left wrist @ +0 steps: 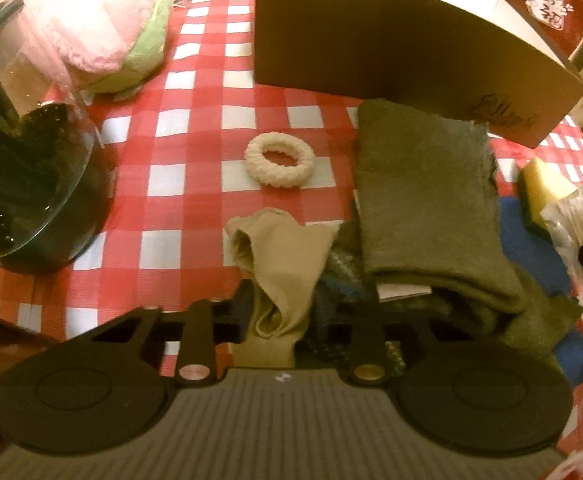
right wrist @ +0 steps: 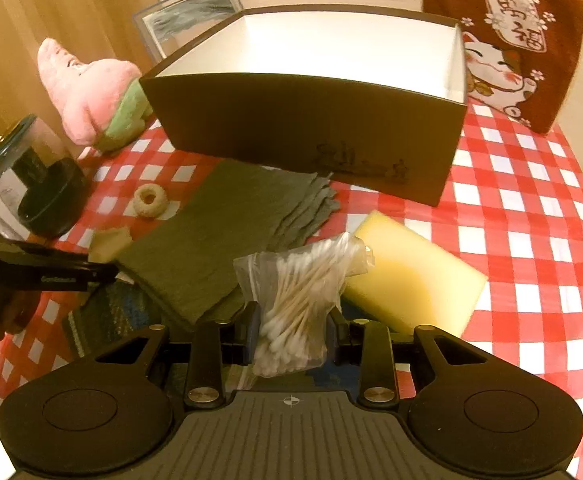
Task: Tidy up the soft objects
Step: 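Carry the swab bag with the right tool while the left tool carries the stocking to the box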
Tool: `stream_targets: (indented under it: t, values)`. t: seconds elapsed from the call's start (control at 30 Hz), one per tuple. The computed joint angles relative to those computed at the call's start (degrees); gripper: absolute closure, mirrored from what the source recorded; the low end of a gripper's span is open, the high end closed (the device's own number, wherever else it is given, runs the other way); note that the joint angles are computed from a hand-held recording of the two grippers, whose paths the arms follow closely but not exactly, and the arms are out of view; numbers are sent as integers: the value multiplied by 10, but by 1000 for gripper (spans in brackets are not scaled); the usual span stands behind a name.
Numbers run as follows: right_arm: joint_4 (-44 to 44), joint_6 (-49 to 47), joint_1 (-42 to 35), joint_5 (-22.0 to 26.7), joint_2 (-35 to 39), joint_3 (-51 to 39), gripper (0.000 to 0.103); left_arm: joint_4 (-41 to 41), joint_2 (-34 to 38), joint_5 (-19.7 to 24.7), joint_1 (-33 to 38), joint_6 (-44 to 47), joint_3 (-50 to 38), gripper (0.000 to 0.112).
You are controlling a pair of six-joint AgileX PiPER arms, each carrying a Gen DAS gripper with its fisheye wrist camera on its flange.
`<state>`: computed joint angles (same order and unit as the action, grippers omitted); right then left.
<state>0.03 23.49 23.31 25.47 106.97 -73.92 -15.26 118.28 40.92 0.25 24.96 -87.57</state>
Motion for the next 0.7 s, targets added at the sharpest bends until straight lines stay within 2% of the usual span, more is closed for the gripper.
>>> stream_targets:
  t: [0.07,0.17,0.47,0.7]
  values:
    - [2,4,-3,-1,-3,4,70,6,-8,-9,-3,5,10,100]
    - [3,7,-7,-6,-8,11,70,10,-19,-19,-3,4,22,104]
    - [10,-1,-15,-15,-29,26,70,-3,-73,-18,16,11,47,105]
    - [15,-29,-25,-18,-45,17,70,-12,-103,-6,8,8,24,105]
